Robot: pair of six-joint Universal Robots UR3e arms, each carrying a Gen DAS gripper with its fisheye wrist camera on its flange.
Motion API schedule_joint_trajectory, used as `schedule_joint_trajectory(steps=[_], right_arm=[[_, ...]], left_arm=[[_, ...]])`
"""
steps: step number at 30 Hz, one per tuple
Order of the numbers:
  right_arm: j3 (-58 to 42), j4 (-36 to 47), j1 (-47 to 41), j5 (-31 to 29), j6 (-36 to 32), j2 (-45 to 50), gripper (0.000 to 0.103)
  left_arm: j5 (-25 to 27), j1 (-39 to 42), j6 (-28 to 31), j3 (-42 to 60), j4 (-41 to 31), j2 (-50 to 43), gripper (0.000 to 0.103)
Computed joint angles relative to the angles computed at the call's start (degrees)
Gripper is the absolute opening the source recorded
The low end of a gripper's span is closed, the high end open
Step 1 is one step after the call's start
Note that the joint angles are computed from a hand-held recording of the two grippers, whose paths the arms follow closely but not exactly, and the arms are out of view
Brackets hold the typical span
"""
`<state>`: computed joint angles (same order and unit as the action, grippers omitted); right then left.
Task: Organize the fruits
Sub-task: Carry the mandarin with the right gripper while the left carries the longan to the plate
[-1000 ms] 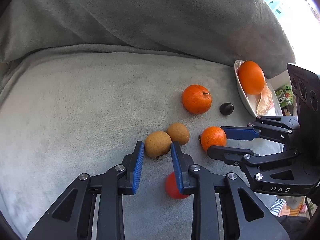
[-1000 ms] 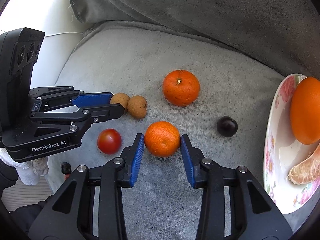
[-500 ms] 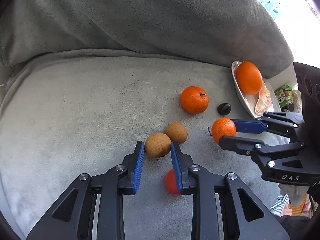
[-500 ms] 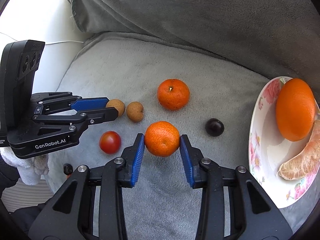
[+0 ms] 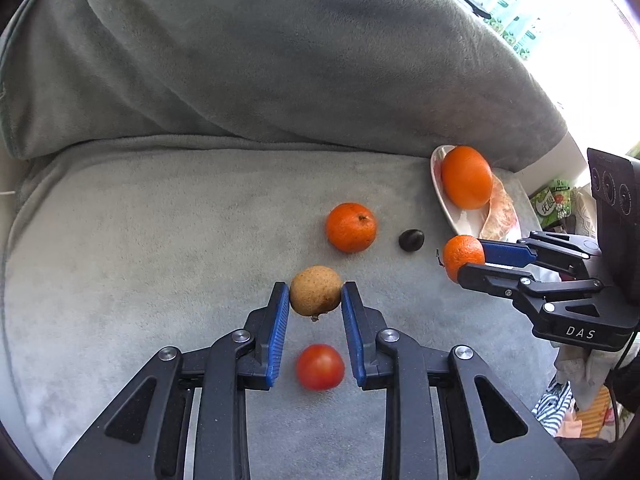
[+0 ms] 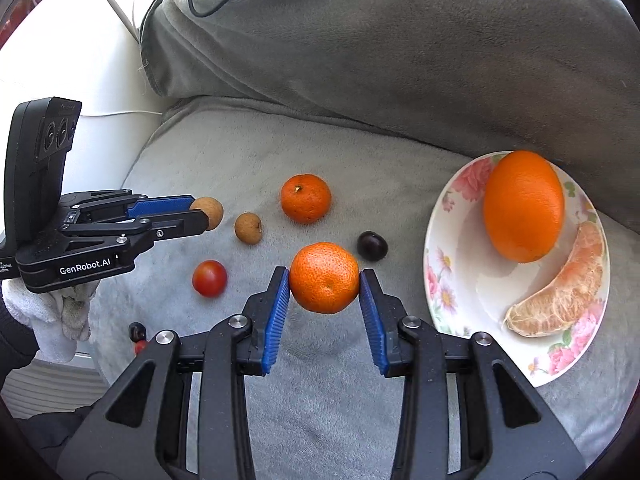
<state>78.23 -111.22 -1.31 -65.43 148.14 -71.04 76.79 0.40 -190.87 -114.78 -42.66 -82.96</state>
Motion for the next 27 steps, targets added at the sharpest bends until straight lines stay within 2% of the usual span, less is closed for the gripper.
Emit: schedule_joint_trajectory(steps=[14, 27], right_arm=[[-2.7, 1.8, -9.0, 1.4, -1.7, -1.7, 0.037], [-8.2, 1.5, -13.5, 0.4, -2.2, 2.1, 0.037]], left_arm=[[0.2, -8.1, -2.3, 19.5, -3.1, -13.4, 0.025], [1.0, -15.2, -4.0, 34.0, -4.0, -26.2, 0.025]])
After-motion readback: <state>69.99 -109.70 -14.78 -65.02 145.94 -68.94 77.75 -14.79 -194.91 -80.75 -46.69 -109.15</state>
